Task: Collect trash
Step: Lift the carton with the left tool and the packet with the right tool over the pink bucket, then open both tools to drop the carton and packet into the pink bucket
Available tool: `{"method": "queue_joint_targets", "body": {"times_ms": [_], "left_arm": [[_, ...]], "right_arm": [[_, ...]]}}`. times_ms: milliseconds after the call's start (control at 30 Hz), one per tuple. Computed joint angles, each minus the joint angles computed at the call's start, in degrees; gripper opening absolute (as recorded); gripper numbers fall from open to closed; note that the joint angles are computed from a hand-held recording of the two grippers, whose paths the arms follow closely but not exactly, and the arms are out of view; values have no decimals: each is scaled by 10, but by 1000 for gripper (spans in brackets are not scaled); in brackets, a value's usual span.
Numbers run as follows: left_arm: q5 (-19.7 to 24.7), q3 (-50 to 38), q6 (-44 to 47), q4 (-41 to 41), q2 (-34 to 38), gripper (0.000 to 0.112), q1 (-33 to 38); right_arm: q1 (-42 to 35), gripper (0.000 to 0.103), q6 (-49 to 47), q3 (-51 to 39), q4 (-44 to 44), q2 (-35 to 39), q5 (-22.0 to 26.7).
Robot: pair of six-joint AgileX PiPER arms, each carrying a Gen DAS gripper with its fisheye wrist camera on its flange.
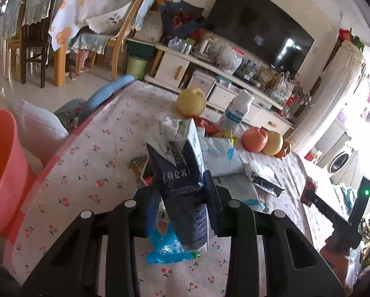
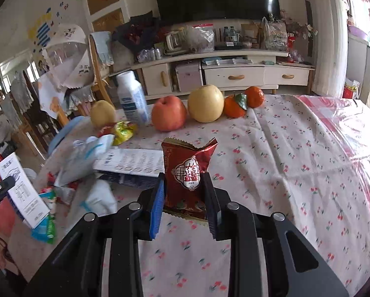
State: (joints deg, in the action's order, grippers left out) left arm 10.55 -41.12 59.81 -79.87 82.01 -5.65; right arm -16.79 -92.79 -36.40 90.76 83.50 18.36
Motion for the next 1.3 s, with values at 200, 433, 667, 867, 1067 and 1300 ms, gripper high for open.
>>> {"method": "queue_joint_targets", "body": {"times_ms": [200, 433, 667, 867, 1067, 1300], "left_arm": [[20, 11, -1, 13, -45, 33, 45], [69, 21, 5, 21, -85, 33, 153], [141, 15, 12, 27, -95, 33, 307], [161, -5, 13, 44, -68, 33, 428], [149, -35, -14, 81, -19, 33, 502], [126, -64, -75, 147, 16, 33, 519]], "right_arm": [[38, 31, 111, 34, -76, -68, 17], [252, 31, 334, 21, -223, -120, -47], [500, 31, 629, -94, -457, -35, -104], [618, 31, 799, -256, -629, 97, -90], [668, 31, 825, -427, -657, 229, -45], [702, 34, 840, -590, -668, 352, 26]]}}
